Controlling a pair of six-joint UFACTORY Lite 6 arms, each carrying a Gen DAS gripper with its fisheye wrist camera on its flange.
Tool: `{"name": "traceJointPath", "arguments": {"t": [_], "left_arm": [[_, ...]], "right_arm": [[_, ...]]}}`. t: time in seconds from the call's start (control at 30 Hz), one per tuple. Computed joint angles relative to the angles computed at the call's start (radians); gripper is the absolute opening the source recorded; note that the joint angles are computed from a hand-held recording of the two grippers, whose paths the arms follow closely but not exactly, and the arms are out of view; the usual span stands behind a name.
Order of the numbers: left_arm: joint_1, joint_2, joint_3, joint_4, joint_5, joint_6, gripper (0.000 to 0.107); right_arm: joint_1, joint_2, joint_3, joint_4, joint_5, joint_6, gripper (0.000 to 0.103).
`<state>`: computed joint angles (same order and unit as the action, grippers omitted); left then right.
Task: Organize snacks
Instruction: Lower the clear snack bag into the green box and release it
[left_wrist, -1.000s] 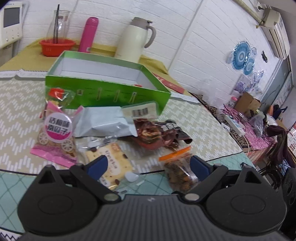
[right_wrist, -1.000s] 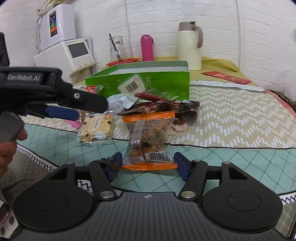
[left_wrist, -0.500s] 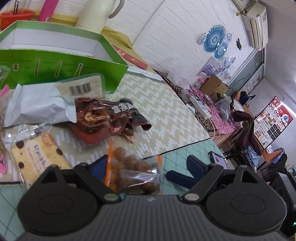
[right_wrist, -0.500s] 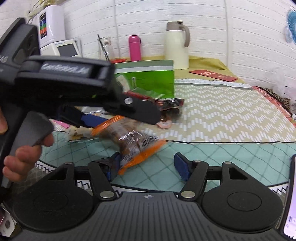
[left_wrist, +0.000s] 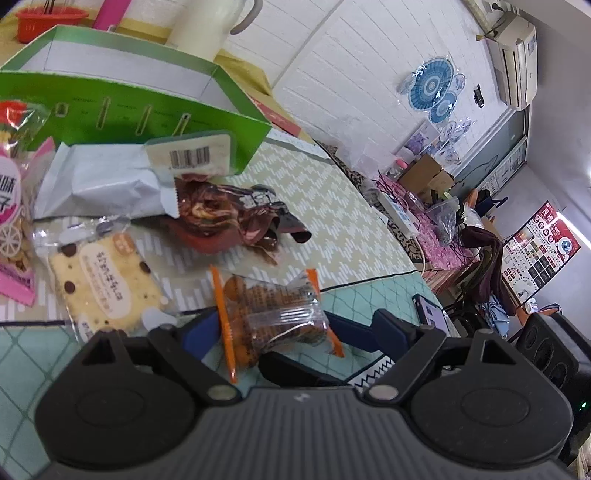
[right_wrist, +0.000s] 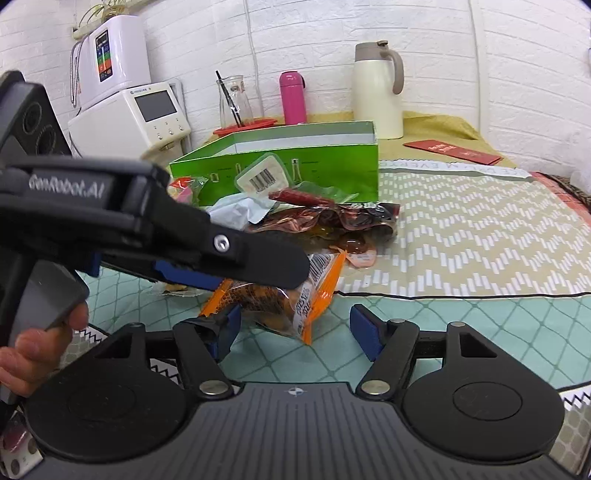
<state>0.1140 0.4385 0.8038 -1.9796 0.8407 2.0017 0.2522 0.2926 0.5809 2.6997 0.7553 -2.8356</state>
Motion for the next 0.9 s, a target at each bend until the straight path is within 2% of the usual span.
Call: {"name": "traceJointPath", "arguments": {"t": [0.03, 0.07, 0.1, 0.13, 0.2, 0.33, 0.6, 0.9], "left_arm": [[0.003, 0.013, 0.008, 0.007, 0.006, -0.007, 0.076], [0.005, 0.021, 0.012, 0.012, 0.007, -0.008, 0.054], [0.004, 0.027, 0.013, 0.005, 0.006, 0.0, 0.052], [0.008, 0.032, 0.014, 0.003, 0.015, 0.002, 0.052], [0.012, 0.026, 0.006, -0.007, 0.015, 0.007, 0.051], [0.011, -0.001, -0.026, -0.047, 0.014, 0.038, 0.05], [0.038, -0.133, -0.07, -0.051, 0.024, 0.051, 0.05], [0.126, -0.192, 0.069, -0.003, 0.022, -0.034, 0.049]], "right_arm": [[-0.002, 0.01, 0.009, -0.019, 0.004, 0.019, 0.103], [-0.003, 0.02, 0.02, -0.037, 0.0, 0.043, 0.103], [-0.005, 0.025, 0.024, -0.047, 0.008, 0.054, 0.097], [-0.009, 0.029, 0.03, -0.072, 0.01, 0.075, 0.083], [-0.013, 0.033, 0.04, -0.106, 0.012, 0.117, 0.08], [-0.016, 0.046, 0.042, -0.103, 0.036, 0.133, 0.064], [0.001, -0.038, 0.017, -0.072, 0.06, 0.11, 0.061], [0.038, 0.011, 0.247, -0.142, 0.042, 0.187, 0.06]]}}
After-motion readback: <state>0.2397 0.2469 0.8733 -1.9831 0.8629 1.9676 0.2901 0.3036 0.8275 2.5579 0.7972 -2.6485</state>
